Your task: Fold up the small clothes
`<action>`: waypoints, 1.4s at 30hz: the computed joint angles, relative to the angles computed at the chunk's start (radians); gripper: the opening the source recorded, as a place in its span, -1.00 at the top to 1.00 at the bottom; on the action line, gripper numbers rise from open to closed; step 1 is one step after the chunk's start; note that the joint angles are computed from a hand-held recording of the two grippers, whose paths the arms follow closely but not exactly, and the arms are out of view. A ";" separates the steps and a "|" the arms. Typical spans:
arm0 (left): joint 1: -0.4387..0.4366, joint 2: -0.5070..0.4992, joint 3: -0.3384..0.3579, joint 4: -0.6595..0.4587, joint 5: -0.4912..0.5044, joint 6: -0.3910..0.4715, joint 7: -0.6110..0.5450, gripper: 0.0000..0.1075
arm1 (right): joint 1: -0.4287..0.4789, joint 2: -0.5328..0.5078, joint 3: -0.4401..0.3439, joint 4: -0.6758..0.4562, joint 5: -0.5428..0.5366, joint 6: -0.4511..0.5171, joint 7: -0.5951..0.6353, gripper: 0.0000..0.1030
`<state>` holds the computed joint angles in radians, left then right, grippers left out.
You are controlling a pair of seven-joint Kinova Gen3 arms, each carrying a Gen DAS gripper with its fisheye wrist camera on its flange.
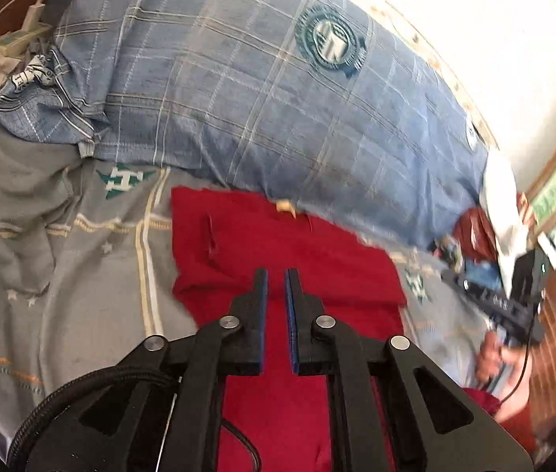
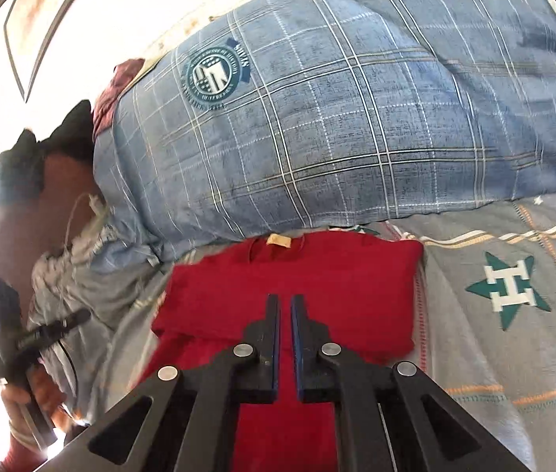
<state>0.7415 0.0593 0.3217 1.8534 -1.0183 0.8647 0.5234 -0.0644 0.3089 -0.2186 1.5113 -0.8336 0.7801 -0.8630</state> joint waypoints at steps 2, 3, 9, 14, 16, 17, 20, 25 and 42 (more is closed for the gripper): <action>0.013 0.000 0.019 0.004 0.069 0.014 -0.040 0.77 | 0.002 -0.006 -0.003 0.006 0.007 0.013 0.021 0.91; 0.021 -0.003 0.020 0.014 0.091 0.009 -0.040 0.66 | 0.007 -0.007 -0.003 0.012 0.010 0.036 0.031 0.91; 0.089 0.001 0.063 0.080 0.201 -0.012 0.074 0.08 | 0.009 -0.032 0.056 0.057 0.132 0.230 -0.034 0.37; 0.167 0.044 0.082 0.074 0.286 0.002 0.117 0.08 | -0.004 -0.096 0.100 0.158 0.263 0.313 -0.051 -0.04; 0.189 0.061 0.073 0.061 0.326 0.005 0.095 0.08 | -0.004 -0.098 0.113 0.191 0.301 0.369 -0.053 -0.04; 0.198 0.072 0.070 0.057 0.352 -0.007 0.079 0.08 | -0.006 -0.095 0.118 0.202 0.314 0.390 -0.057 -0.04; 0.208 0.089 0.048 0.062 0.417 -0.057 0.026 0.08 | -0.016 -0.085 0.127 0.237 0.357 0.426 -0.078 -0.04; 0.232 0.116 0.001 0.047 0.466 -0.081 0.014 0.08 | -0.009 -0.050 0.128 0.263 0.357 0.452 -0.078 -0.30; 0.248 0.146 -0.062 0.024 0.423 -0.131 -0.034 0.10 | -0.004 -0.065 0.114 0.313 0.287 0.425 0.016 0.67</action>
<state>0.9896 0.2055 0.2596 1.8773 -0.5949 0.7335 0.4893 -0.0680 0.2440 -0.1047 1.8238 -0.5462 1.2050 -0.8467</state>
